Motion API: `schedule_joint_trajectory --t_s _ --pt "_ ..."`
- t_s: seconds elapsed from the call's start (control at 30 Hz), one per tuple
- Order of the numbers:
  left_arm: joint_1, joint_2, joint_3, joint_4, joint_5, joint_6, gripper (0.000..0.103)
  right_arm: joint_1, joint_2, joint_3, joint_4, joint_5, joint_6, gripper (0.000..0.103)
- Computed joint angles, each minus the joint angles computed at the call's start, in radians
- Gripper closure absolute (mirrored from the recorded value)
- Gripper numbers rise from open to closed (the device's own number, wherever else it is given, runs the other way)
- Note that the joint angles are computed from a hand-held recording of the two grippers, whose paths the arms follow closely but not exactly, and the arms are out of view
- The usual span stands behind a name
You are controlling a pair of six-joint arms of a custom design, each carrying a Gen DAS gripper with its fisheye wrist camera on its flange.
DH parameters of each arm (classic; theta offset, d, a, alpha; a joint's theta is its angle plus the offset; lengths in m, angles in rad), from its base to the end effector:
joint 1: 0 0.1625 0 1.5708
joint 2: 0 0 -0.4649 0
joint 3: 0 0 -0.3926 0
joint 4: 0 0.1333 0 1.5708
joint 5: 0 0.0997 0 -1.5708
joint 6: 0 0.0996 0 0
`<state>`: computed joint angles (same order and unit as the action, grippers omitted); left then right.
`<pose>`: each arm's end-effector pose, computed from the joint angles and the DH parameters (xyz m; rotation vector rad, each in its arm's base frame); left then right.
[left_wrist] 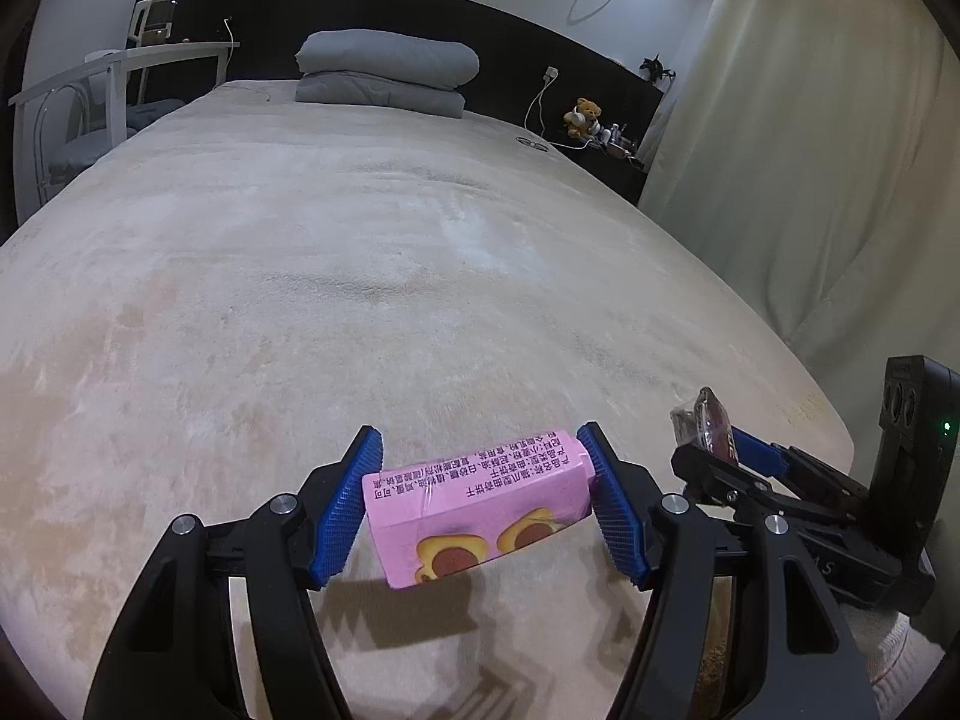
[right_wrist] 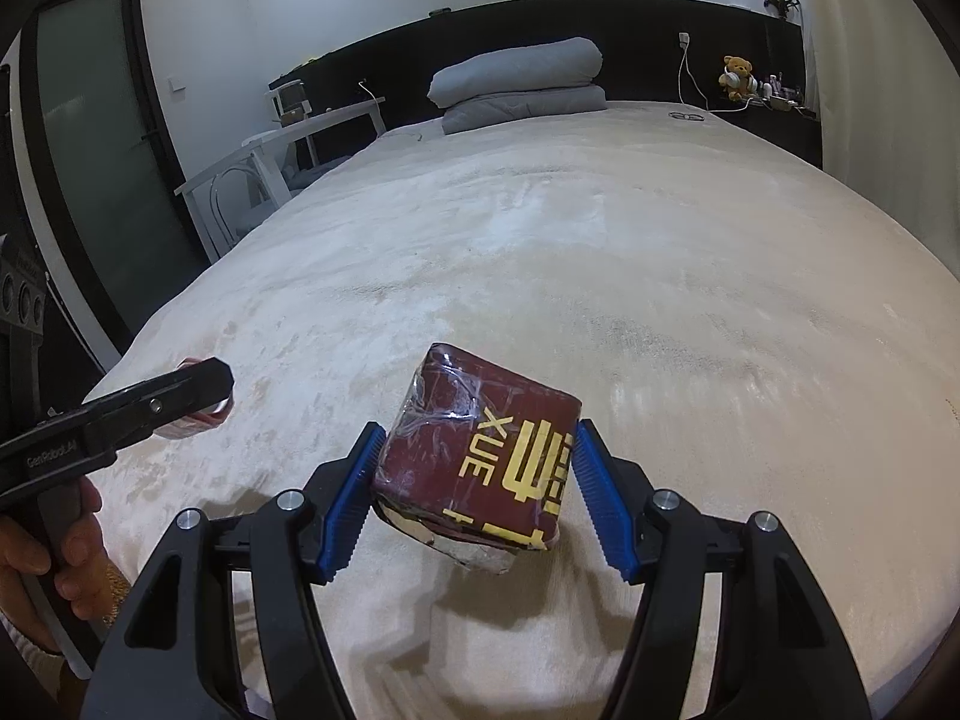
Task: Collect trash
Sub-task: 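Carry both held items down toward the clear bag beside the bed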
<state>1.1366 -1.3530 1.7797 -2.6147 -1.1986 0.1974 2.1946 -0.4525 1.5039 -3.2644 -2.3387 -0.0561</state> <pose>-0.0956 -0.6092 0.4360 0.6859 2.6221 -0.9166 0.4818 -0.5597 0.0273 0.4929 -2.3544 1.0310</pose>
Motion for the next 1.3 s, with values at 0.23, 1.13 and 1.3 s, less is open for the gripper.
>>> schedule_joint_trajectory --t_s 0.23,1.13,1.3 --pt "-0.001 -0.109 0.108 0.003 -0.029 0.001 0.037 0.036 -0.023 0.084 -0.043 -0.02 0.036 0.039" --pt "-0.056 -0.392 0.386 0.108 -0.034 -0.031 0.037 0.16 -0.073 0.32 -0.101 -0.033 0.176 0.039" --pt "-0.046 -0.403 0.393 0.156 -0.045 -0.051 0.037 0.159 -0.086 0.351 -0.062 0.007 0.229 0.039"
